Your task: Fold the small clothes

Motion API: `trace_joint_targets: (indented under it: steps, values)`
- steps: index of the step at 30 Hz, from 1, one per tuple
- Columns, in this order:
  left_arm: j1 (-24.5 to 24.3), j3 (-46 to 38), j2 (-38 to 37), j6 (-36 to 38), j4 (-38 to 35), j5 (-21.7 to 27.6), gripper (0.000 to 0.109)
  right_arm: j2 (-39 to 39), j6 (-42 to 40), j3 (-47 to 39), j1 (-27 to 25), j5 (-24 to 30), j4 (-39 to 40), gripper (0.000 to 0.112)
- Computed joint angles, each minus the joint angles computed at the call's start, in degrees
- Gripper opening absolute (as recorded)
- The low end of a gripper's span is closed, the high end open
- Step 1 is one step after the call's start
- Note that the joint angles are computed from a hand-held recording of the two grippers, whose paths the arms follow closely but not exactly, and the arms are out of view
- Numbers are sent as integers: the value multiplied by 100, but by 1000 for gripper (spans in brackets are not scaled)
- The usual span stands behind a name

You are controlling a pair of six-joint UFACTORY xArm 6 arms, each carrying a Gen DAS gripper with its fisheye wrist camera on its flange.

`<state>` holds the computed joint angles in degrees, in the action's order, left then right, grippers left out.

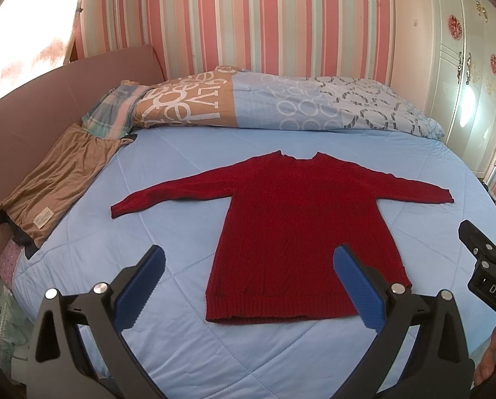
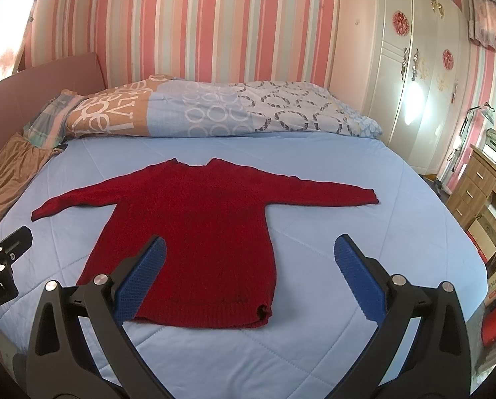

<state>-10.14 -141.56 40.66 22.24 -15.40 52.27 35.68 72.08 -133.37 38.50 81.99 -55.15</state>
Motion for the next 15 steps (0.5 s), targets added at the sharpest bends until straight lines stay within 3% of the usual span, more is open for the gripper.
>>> trace_joint_targets:
  steps: [15]
  values:
    - [28,302,-115,88,-58,-137,101,-64,58,203,-21,-75,11,100]
